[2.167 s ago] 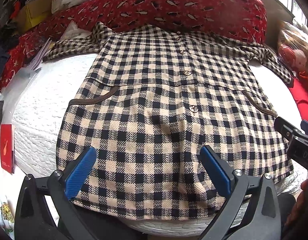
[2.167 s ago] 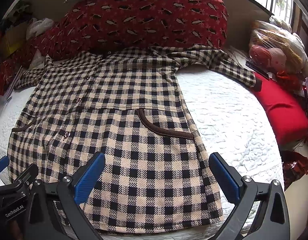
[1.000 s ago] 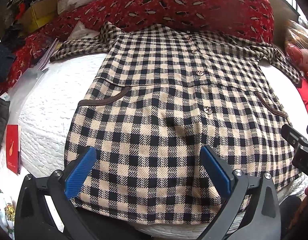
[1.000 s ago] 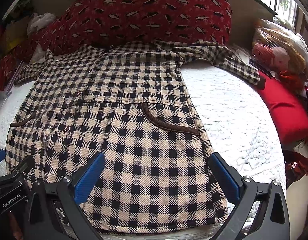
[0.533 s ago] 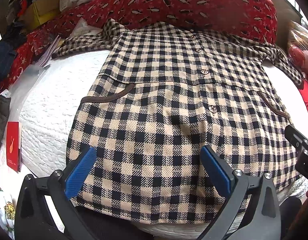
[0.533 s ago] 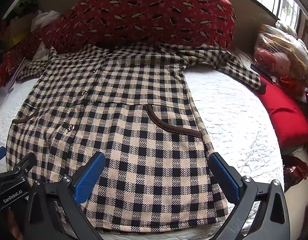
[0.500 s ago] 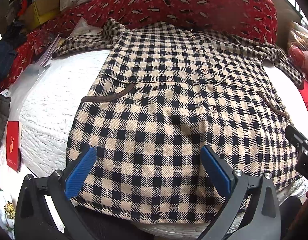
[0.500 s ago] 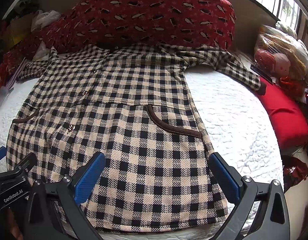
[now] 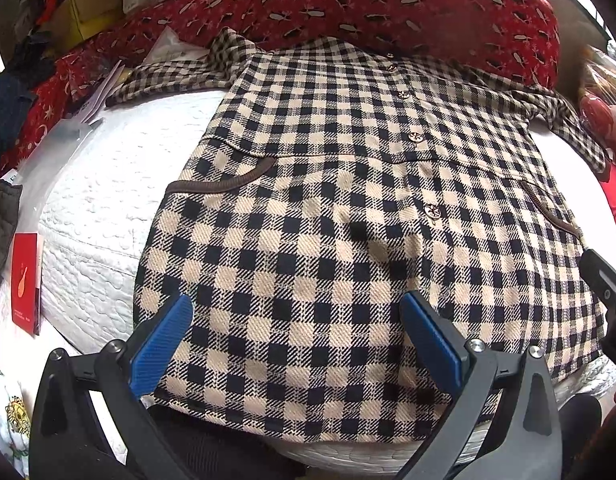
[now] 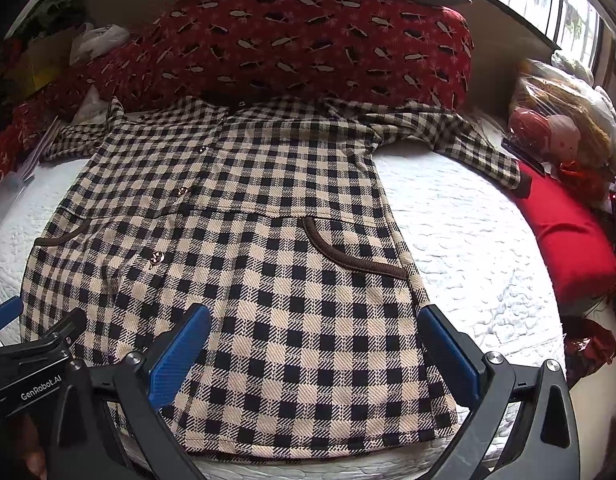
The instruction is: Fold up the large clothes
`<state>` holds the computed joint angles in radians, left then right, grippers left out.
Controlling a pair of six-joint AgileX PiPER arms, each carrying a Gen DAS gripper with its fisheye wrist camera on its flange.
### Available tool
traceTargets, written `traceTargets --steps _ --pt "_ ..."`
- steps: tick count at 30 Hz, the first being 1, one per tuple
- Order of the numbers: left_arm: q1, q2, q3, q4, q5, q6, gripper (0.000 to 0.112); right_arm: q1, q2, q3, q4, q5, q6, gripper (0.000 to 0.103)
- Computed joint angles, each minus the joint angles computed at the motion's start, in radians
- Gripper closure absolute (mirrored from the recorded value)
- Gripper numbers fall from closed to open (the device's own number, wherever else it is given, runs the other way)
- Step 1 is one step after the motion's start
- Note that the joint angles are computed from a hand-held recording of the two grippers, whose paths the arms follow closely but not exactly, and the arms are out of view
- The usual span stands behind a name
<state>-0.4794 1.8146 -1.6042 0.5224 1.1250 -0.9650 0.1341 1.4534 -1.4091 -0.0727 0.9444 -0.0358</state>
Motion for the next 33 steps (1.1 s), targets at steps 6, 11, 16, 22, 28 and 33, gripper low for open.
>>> traceTargets --steps 6,11,16,22,28,33 --pt "0.0 -0.001 0.001 0.0 0.001 0.0 0.009 0.009 -0.013 0.009 -0.003 -0.005 0.001 0.0" --pt "0.0 -0.003 0.007 0.0 0.001 -0.002 0.009 0.002 -0.008 0.007 0.002 -0.004 0.0 0.0" --pt "0.0 -0.004 0.01 0.0 0.001 -0.001 0.009 -0.001 -0.01 0.01 -0.001 -0.006 0.001 0.0" --pt "0.002 -0.001 0.008 -0.003 0.003 0.0 0.009 -0.003 -0.01 0.01 0.004 -0.005 -0.003 0.0" --pt "0.004 0.001 0.009 -0.006 0.004 0.002 0.009 -0.004 -0.01 0.01 0.002 -0.006 -0.001 0.0" --pt "0.004 0.001 0.009 -0.006 0.004 0.002 0.009 -0.001 -0.01 0.01 0.0 -0.007 0.001 0.0"
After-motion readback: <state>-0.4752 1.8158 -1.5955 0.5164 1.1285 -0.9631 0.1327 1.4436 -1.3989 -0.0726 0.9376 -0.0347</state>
